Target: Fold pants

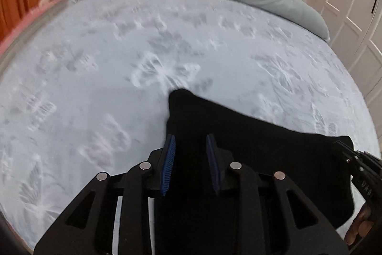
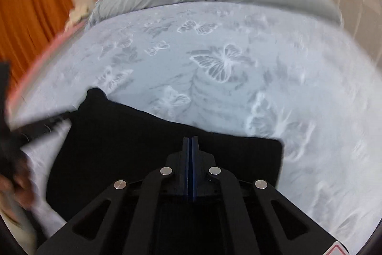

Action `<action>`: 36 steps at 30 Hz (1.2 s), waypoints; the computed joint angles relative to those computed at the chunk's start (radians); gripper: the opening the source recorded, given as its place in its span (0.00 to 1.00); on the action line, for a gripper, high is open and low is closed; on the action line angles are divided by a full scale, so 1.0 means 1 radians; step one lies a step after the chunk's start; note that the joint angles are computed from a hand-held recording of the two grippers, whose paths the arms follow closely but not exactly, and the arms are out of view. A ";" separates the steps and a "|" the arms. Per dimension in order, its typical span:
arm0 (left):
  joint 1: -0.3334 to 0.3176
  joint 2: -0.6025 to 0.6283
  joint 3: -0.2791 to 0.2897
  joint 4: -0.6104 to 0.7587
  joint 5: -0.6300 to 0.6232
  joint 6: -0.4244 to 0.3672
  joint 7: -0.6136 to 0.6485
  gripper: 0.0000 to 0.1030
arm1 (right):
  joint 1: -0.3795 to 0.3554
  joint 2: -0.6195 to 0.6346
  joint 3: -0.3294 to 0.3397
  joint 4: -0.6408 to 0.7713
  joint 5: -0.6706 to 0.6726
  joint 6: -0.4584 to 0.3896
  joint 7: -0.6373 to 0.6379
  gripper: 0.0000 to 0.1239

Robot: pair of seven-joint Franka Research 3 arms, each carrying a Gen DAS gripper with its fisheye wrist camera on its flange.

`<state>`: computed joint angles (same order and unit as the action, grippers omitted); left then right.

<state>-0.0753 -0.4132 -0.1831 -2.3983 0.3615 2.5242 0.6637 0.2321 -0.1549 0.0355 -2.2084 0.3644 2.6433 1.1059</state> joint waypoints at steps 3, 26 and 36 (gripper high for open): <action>-0.010 -0.007 0.028 -0.008 -0.043 0.006 0.031 0.26 | 0.034 0.088 -0.064 0.079 -0.005 -0.062 0.121 0.00; -0.034 -0.172 -0.092 -0.131 0.121 -0.171 -0.105 0.52 | -0.011 -0.218 -0.039 -0.193 0.052 -0.078 -0.079 0.08; -0.062 -0.193 -0.078 -0.142 0.134 -0.199 -0.107 0.61 | -0.001 -0.240 -0.031 -0.213 0.007 -0.088 -0.077 0.18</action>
<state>-0.1378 -0.6062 -0.2609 -2.5403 0.4953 2.3253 0.5564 0.2306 -0.3950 0.0047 -2.4213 0.3711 2.5552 1.0288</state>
